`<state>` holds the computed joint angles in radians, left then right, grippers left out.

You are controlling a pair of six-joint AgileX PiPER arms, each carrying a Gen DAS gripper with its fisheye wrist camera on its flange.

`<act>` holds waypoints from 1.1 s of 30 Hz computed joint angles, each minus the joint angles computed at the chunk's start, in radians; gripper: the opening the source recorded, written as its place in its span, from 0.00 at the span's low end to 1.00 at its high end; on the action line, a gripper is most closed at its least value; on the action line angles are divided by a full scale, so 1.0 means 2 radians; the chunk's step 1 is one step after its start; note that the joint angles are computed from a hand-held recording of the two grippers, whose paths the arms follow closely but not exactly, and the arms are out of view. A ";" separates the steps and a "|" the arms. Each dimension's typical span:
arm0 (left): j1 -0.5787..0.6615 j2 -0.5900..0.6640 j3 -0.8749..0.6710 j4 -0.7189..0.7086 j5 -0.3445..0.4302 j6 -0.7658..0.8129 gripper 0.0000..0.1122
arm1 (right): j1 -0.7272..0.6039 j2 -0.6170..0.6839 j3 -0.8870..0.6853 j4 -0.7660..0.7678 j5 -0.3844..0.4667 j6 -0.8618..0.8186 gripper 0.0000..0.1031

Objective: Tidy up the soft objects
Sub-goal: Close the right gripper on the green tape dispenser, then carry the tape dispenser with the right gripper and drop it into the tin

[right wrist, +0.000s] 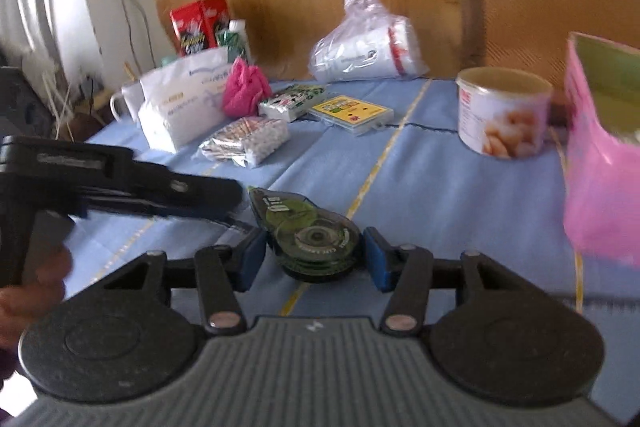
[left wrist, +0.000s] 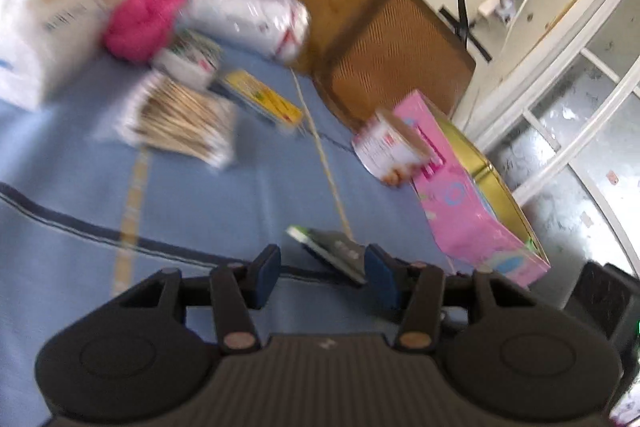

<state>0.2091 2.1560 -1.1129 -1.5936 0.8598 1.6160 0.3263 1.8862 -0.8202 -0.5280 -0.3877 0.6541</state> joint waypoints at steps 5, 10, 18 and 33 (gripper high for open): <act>-0.041 -0.009 -0.013 0.002 -0.015 -0.033 0.27 | 0.014 -0.018 0.044 0.136 -0.040 -0.124 0.54; -0.101 -0.039 -0.045 0.003 -0.023 -0.046 0.26 | -0.001 -0.058 0.099 0.245 -0.112 -0.232 0.53; -0.240 0.001 -0.195 0.054 -0.087 -0.129 0.26 | -0.100 -0.094 0.132 0.297 -0.171 -0.293 0.53; -0.312 0.056 -0.283 0.152 -0.175 -0.231 0.43 | -0.222 -0.039 0.074 0.400 -0.128 -0.439 0.60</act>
